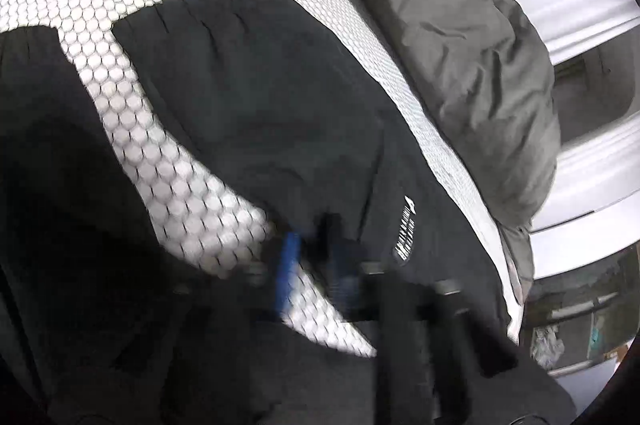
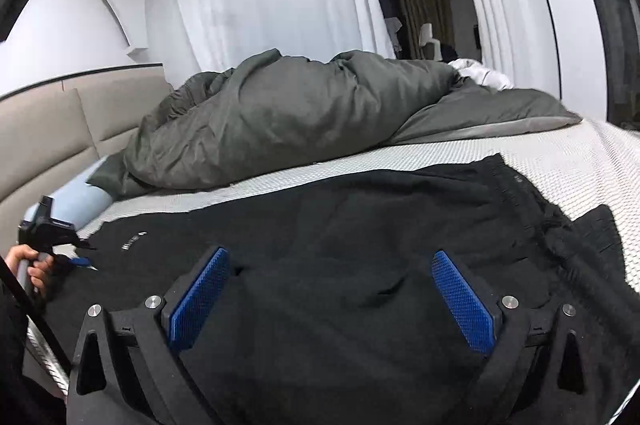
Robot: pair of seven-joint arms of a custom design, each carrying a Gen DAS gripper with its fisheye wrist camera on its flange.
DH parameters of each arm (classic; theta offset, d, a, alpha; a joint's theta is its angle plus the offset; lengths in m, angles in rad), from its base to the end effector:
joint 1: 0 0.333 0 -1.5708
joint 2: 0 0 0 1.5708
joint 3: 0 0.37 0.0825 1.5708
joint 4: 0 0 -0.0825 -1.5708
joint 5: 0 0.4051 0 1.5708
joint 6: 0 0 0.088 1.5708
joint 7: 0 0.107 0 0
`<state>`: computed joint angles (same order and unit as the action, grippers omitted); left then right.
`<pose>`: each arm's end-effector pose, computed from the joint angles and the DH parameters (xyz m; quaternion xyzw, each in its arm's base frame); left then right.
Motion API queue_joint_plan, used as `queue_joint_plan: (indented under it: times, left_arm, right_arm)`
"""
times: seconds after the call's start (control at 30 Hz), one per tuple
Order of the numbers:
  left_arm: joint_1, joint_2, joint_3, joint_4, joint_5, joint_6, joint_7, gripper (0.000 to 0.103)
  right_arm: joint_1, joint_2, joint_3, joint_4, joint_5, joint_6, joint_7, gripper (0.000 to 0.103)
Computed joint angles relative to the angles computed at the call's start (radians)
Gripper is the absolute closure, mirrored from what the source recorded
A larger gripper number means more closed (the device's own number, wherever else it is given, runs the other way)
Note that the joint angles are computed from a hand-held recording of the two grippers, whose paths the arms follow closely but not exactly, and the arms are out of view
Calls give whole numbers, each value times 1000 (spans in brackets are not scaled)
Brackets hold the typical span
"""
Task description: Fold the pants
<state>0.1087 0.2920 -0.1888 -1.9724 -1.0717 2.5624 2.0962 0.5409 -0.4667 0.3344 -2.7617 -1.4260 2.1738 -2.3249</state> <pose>0.6595 -0.0315 0.3880 0.7321 -0.5636 0.3716 0.0915 0.2629 0.2516 0.3984 -0.4125 0.7095 -0.4440 0.3598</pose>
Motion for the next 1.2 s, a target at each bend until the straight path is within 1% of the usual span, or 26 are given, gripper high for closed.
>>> queue_joint_plan:
  times: [0.1, 0.13, 0.2, 0.23, 0.27, 0.3, 0.37, 0.4, 0.43, 0.47, 0.5, 0.53, 0.57, 0.6, 0.63, 0.67, 0.73, 0.77, 0.83, 0.87, 0.93, 1.0, 1.03, 1.07, 1.13, 1.2]
  left_arm:
    - [21, -12, -14, -6, -90, 19, 107, 103]
    - [22, -26, -18, -11, -137, 51, 155, 103]
    - [8, -44, -9, -18, -173, 136, 190, 103]
    - [-1, -48, 1, -24, -158, 170, 178, 103]
    - [-18, -42, 15, -24, -103, 209, 126, 102]
    - [-44, -27, 41, -18, 16, 226, 15, 102]
    - [-49, -19, 60, -11, 143, 187, -120, 102]
    - [-41, -32, 55, -21, 160, 180, -147, 101]
    - [-27, -47, 40, -35, 145, 186, -127, 98]
    - [-14, -68, 26, -51, 122, 192, -92, 89]
    - [10, -109, -2, -83, 32, 203, 11, 76]
    - [12, -139, -15, -111, -44, 215, 89, 65]
    - [8, -173, -15, -141, -100, 214, 158, 41]
    - [2, -215, -16, -174, -170, 202, 261, 29]
    - [-14, -241, -15, -197, -222, 199, 323, 24]
    - [-30, -266, -11, -218, -258, 178, 386, 19]
    - [-60, -302, 4, -261, -286, 120, 458, 17]
    - [-71, -317, 18, -282, -279, 89, 481, 14]
    - [-109, -327, 26, -319, -204, 92, 467, 12]
    - [-126, -325, 27, -328, -161, 104, 453, 12]
    - [-156, -324, 29, -345, -145, 142, 464, 11]
    - [-173, -313, 35, -342, -132, 169, 467, 11]
    - [-173, -321, 43, -354, -150, 160, 486, 11]
    - [-177, -315, 45, -348, -148, 159, 474, 11]
    - [-182, -306, 47, -341, -142, 162, 465, 11]
    - [-184, -297, 47, -338, -137, 173, 470, 11]
  right_arm:
    - [-4, -4, -9, -10, -5, 14, 19, 0]
    - [1, -12, -7, -16, 12, 13, 12, 0]
    - [2, -14, -6, -20, 26, 17, 5, 0]
    - [2, -13, -7, -19, 38, 18, -6, 0]
    - [2, -12, -9, -18, 56, 17, -20, 0]
    - [0, -14, -13, -20, 65, 26, -28, 0]
    - [-11, -15, -43, -31, 83, 78, -35, 0]
    - [-19, -18, -50, -37, 92, 97, -31, 0]
    - [-28, -28, -60, -47, 97, 122, -24, 0]
    - [-37, -48, -65, -61, 103, 145, -5, 0]
    - [-44, -73, -66, -74, 108, 161, 10, 0]
    - [-47, -113, -71, -93, 122, 182, 13, 0]
    - [-50, -147, -74, -103, 147, 195, -11, 0]
    - [-52, -183, -81, -112, 176, 203, -55, 0]
    - [-51, -218, -95, -117, 217, 203, -131, 0]
    - [-43, -253, -135, -114, 277, 200, -269, 0]
    - [-34, -276, -228, -94, 388, 200, -513, 0]
    - [-32, -284, -299, -81, 436, 213, -643, 0]
    - [-56, -287, -403, -67, 468, 267, -795, 0]
    - [-64, -276, -449, -54, 495, 285, -863, 0]
    - [-100, -242, -497, -25, 519, 294, -951, 0]
    - [-156, -189, -549, 0, 502, 353, -1010, 2]
    - [-182, -166, -570, 4, 498, 391, -1021, 2]
    - [-206, -129, -608, 15, 511, 432, -1040, 2]
    - [-235, -67, -648, 37, 552, 474, -1077, 15]
    - [-257, -10, -673, 57, 598, 499, -1113, 59]
